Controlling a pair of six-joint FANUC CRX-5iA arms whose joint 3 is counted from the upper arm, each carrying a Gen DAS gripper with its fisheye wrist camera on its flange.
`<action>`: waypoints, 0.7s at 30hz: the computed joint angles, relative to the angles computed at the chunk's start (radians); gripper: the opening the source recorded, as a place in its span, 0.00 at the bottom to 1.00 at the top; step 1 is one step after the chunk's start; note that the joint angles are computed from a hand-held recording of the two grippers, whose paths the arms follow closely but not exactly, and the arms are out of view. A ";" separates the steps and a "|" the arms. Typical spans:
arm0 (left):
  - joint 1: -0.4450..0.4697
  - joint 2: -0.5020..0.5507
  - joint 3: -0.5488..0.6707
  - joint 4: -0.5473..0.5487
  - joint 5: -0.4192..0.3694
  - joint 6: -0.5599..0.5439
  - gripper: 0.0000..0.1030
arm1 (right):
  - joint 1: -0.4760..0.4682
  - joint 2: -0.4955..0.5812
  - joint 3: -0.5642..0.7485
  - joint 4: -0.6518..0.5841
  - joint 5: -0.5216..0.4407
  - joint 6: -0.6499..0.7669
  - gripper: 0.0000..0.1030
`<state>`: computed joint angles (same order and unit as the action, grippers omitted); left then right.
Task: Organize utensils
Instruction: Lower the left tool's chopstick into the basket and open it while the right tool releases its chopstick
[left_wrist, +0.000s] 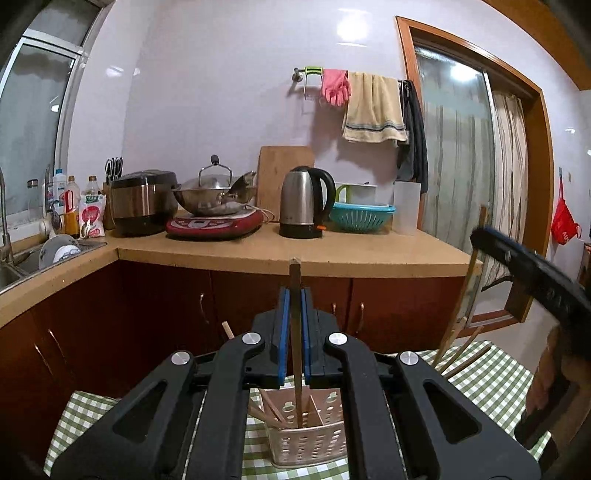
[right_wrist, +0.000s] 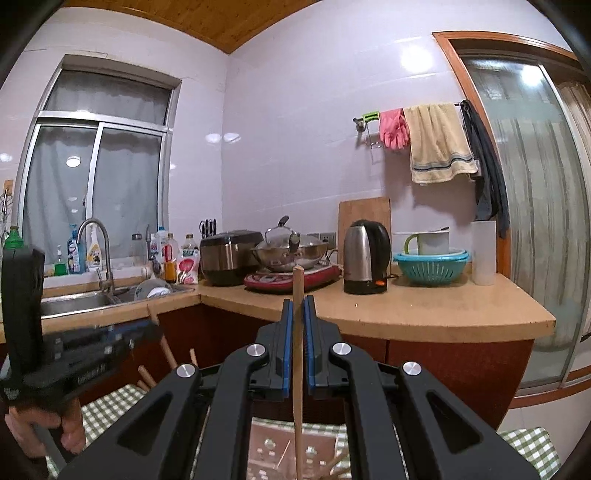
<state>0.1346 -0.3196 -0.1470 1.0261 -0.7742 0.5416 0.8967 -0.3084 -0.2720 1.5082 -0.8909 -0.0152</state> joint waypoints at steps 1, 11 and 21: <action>-0.001 0.002 -0.001 -0.001 0.000 0.000 0.06 | -0.012 0.004 0.002 0.010 0.010 -0.007 0.06; 0.001 0.017 -0.004 -0.032 -0.049 -0.010 0.08 | -0.050 0.047 -0.008 -0.062 0.034 -0.008 0.16; 0.025 -0.042 -0.051 0.009 -0.044 -0.018 0.50 | 0.050 -0.028 -0.059 -0.084 -0.069 -0.010 0.31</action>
